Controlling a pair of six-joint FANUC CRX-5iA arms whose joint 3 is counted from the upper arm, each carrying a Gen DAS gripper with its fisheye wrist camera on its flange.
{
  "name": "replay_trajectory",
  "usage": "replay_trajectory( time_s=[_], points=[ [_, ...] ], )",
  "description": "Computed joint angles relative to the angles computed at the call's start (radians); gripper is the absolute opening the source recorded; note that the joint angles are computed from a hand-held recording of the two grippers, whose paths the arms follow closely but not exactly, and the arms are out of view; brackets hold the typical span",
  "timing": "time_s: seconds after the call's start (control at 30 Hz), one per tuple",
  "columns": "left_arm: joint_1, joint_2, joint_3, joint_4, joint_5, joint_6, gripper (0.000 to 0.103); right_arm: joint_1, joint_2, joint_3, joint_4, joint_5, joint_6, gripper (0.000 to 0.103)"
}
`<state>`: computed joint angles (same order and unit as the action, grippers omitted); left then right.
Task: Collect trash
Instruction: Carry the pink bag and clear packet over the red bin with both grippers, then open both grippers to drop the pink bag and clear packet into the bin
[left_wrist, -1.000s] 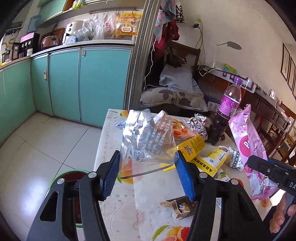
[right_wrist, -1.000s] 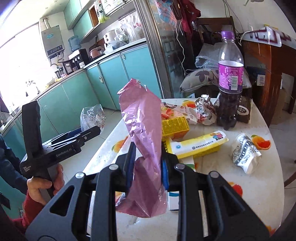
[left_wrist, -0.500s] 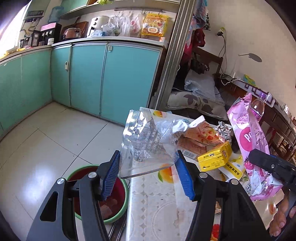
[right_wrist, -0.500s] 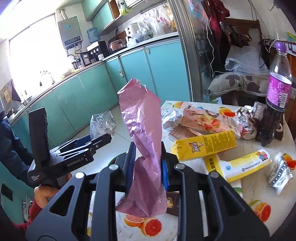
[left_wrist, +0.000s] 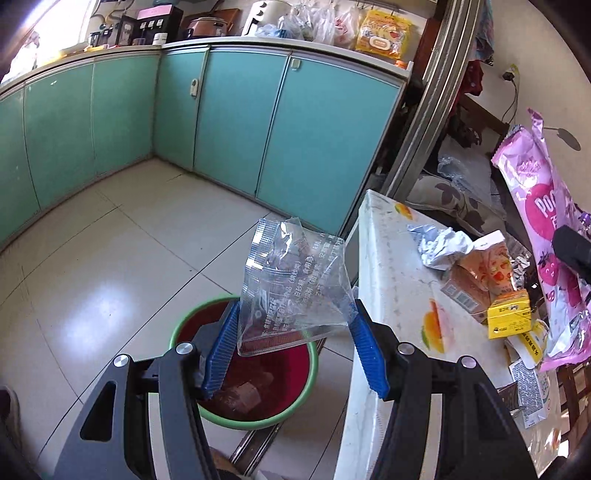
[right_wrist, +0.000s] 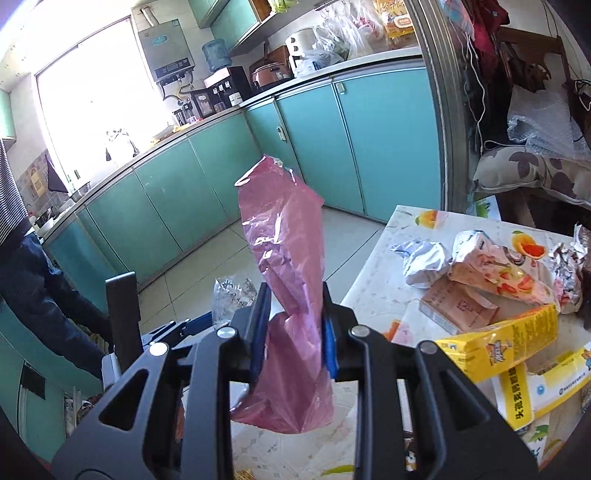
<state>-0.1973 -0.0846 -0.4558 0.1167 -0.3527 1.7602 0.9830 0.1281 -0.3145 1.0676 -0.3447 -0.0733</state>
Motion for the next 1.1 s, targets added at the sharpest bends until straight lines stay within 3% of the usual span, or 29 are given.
replay_trajectory(
  time_s=[0.17, 0.33, 0.47, 0.63, 1.1],
  points=[
    [0.008, 0.016, 0.016, -0.031, -0.022, 0.031, 0.057, 0.010, 0.085, 0.136, -0.288, 0.013, 0.243, 0.025],
    [0.000, 0.056, 0.059, -0.100, -0.066, 0.096, 0.057, 0.015, 0.179, 0.267, -0.420, -0.046, 0.375, 0.026],
    [-0.004, 0.076, 0.083, -0.142, -0.096, 0.139, 0.057, 0.006, 0.249, 0.379, -0.592, -0.087, 0.505, 0.026],
    [0.019, 0.077, 0.054, -0.069, -0.079, 0.087, 0.057, 0.002, 0.314, 0.492, -0.754, -0.156, 0.650, 0.029],
    [0.025, 0.085, 0.061, -0.063, -0.085, 0.084, 0.057, 0.005, 0.339, 0.520, -0.732, -0.186, 0.651, 0.029]
  ],
)
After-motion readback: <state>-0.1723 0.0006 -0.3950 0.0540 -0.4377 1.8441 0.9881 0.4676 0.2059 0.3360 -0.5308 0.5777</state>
